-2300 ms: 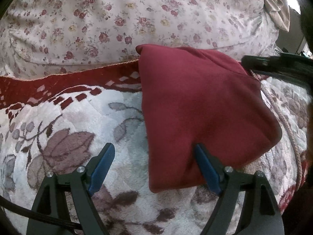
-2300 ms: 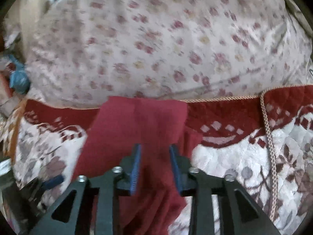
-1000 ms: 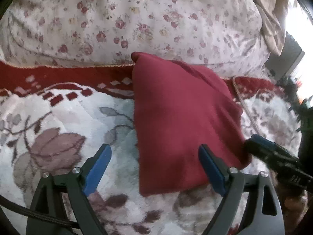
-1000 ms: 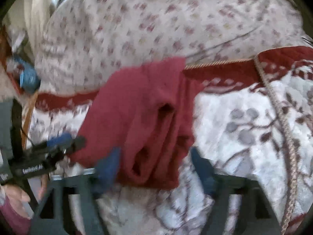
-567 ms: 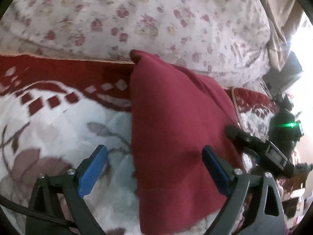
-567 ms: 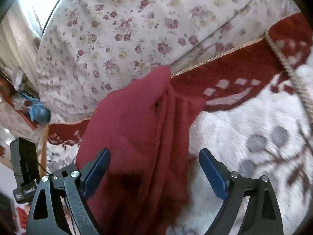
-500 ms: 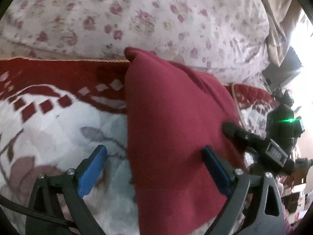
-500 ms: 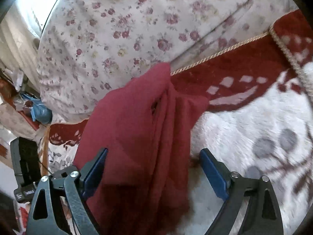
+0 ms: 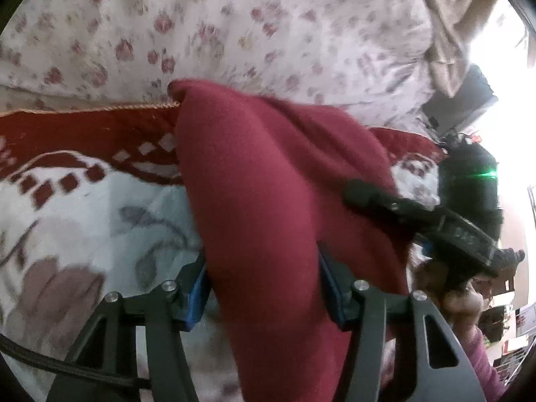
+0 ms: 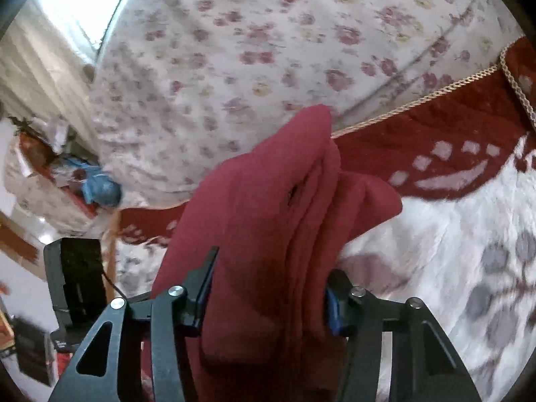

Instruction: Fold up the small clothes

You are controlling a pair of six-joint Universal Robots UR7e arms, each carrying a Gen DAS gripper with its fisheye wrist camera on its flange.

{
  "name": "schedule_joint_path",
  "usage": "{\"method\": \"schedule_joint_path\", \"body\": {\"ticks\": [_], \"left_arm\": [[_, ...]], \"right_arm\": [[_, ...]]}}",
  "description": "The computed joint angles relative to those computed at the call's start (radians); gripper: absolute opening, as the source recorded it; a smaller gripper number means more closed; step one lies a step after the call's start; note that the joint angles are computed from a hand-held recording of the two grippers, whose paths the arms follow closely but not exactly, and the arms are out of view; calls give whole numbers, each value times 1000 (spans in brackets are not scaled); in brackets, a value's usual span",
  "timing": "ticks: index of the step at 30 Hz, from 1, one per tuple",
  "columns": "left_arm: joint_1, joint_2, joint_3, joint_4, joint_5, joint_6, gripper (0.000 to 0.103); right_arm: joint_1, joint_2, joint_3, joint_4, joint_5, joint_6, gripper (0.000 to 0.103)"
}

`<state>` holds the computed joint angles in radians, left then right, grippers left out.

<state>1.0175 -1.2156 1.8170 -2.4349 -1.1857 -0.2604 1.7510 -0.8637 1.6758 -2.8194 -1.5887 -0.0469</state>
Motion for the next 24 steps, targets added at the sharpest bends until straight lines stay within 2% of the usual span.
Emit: {"method": "schedule_joint_path", "body": {"ticks": [1, 6, 8, 9, 11, 12, 13, 15, 17, 19, 24], "left_arm": [[-22, -34, 25, 10, 18, -11, 56], [-94, -230, 175, 77, 60, -118, 57], [-120, -286, 239, 115, 96, -172, 58], [-127, -295, 261, 124, 114, -190, 59], [-135, -306, 307, 165, 163, -237, 66], [-140, -311, 331, 171, 197, -258, 73], [-146, -316, 346, 159, 217, -262, 82], [-183, -339, 382, 148, 304, -285, 89], [-224, -354, 397, 166, 386, -311, 89], [-256, -361, 404, 201, 456, -341, 89], [-300, -377, 421, 284, 560, -415, 89]], "right_arm": [[12, -12, 12, 7, 3, -6, 57], [34, -90, 121, 51, 114, 8, 58], [38, -110, 176, 45, 117, 4, 61], [43, -112, 199, 37, 93, 0, 64], [59, -108, 234, 35, -14, -2, 65], [71, -107, 249, 27, -86, -7, 71], [80, -113, 268, -3, -124, -20, 79], [107, -137, 302, -64, -180, -26, 81], [139, -159, 327, -125, -228, -46, 81], [169, -182, 349, -169, -240, -76, 81], [222, -198, 374, -194, -157, -160, 80]]}}
